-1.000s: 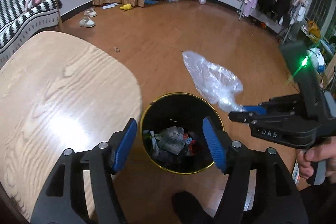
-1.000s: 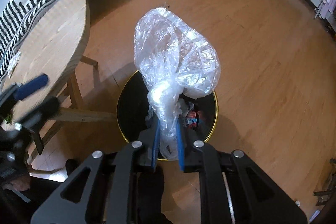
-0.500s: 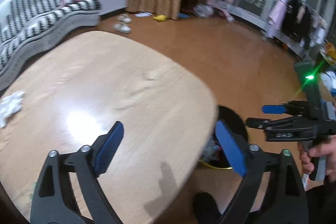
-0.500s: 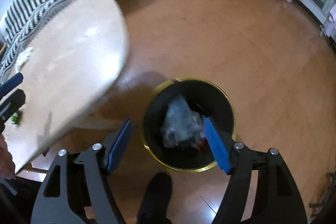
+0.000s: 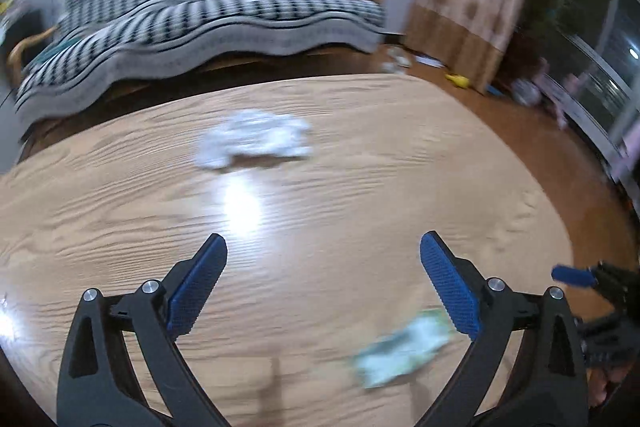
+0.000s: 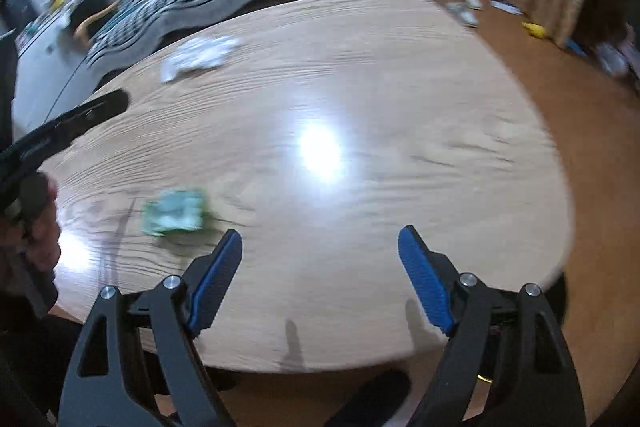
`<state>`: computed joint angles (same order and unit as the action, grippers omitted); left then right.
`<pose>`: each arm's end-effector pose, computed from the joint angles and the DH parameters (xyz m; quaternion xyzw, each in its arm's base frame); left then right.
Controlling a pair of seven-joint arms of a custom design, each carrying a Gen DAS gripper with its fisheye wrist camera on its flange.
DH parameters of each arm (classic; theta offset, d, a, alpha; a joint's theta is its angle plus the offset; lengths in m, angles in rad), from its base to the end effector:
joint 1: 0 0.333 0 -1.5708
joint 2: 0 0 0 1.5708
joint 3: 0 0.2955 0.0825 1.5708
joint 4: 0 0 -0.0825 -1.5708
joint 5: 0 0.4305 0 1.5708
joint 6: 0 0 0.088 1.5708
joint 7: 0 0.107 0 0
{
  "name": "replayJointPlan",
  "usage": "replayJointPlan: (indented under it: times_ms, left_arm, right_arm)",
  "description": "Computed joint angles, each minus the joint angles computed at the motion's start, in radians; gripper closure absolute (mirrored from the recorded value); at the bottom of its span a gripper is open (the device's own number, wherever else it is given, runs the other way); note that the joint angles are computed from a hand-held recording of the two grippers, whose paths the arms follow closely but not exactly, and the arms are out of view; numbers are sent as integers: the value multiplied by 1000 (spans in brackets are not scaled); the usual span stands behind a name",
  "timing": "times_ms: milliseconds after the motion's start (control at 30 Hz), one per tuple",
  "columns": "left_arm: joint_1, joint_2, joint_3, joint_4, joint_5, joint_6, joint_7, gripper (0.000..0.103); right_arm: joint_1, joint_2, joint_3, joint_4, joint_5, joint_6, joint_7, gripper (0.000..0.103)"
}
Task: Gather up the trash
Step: 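Grasp the green plastic case with the right tool while the left tool grasps the white tissue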
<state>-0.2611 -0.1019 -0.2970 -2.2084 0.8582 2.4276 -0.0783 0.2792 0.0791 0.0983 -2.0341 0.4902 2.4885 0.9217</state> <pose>0.4948 -0.3075 0.4113 -0.8038 0.4736 -0.2360 0.2719 0.5939 0.2322 0.4019 -0.8736 0.4126 -0.0322 0.2561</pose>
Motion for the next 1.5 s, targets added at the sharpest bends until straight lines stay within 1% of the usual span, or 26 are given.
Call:
replayJointPlan:
  times_ms: [100,233,367,467,533,567,600,633,667,700,733,800,900,1000,1033,1100,1133,1200,1267,1300,1333,1367,1400,1433,1467,1500]
  left_arm:
    - [13,-84,11,-96,-41,-2,-4,9]
    - [58,-161,13,-185,-79,25,16,9]
    - [103,-174,11,-215,-101,60,59,9]
    - [126,-158,8,-212,-106,79,89,9]
    - [141,-125,5,-189,-86,89,100,8]
    - [145,-109,4,-177,-74,88,100,7]
    - [152,-76,5,-145,-56,77,103,7]
    - [153,-46,10,-117,-47,65,109,7]
    - [150,-23,18,-94,-39,59,113,7]
    - [152,12,30,-62,-25,57,119,7]
    - [149,45,41,-28,-18,51,124,7]
    - [138,121,67,53,-13,36,150,7]
    - [109,228,106,176,-13,-10,183,7]
    - [81,315,145,281,-28,-40,221,7]
    - [69,340,160,312,-22,-47,215,7]
    - [52,382,182,362,-26,-54,216,7]
    - [49,410,188,393,-45,-60,237,7]
    - [32,462,200,456,-75,-108,286,7]
    - [21,496,211,491,-98,-124,327,7]
    - [11,492,224,482,-90,-109,305,7]
    - [15,482,228,463,-105,-74,291,12]
    - [29,471,221,443,-112,-32,280,26]
    - [7,465,239,441,-99,-45,267,40]
    - [5,461,240,441,-101,-51,274,59]
    - [8,451,235,433,-114,-45,284,69]
    - [7,440,236,421,-116,-35,270,72]
  right_arm:
    - [33,30,31,28,4,-32,11,25]
    - [74,81,51,68,-56,-39,72,27]
    - [82,137,57,122,-91,-65,110,37]
    - [90,156,63,133,-123,-63,126,45]
    - [96,153,64,123,-155,-38,127,52]
    - [91,143,67,110,-148,-38,112,63]
    - [83,141,72,110,-126,-51,92,70]
    - [81,135,72,106,-122,-57,84,70]
    - [84,134,73,103,-127,-48,81,75]
    - [82,125,75,95,-115,-42,69,82]
    - [76,121,76,98,-95,-55,59,82]
    - [76,117,75,99,-79,-55,49,84]
    - [70,100,72,86,-54,-57,27,85]
    - [65,85,67,78,-32,-67,1,86]
    - [61,79,65,74,-21,-74,-13,87]
    - [56,73,59,72,-4,-88,-28,88]
    - [54,67,56,69,1,-93,-35,88]
    - [53,61,51,62,2,-89,-37,88]
    - [44,49,42,53,15,-87,-44,88]
    - [41,42,38,47,20,-85,-45,89]
    - [37,37,34,43,26,-82,-45,89]
    - [29,28,27,37,38,-79,-48,90]
    - [26,18,24,27,44,-74,-48,90]
    - [19,6,17,17,55,-67,-49,91]
    - [14,4,12,15,62,-64,-51,91]
    - [7,-4,5,7,72,-56,-51,93]
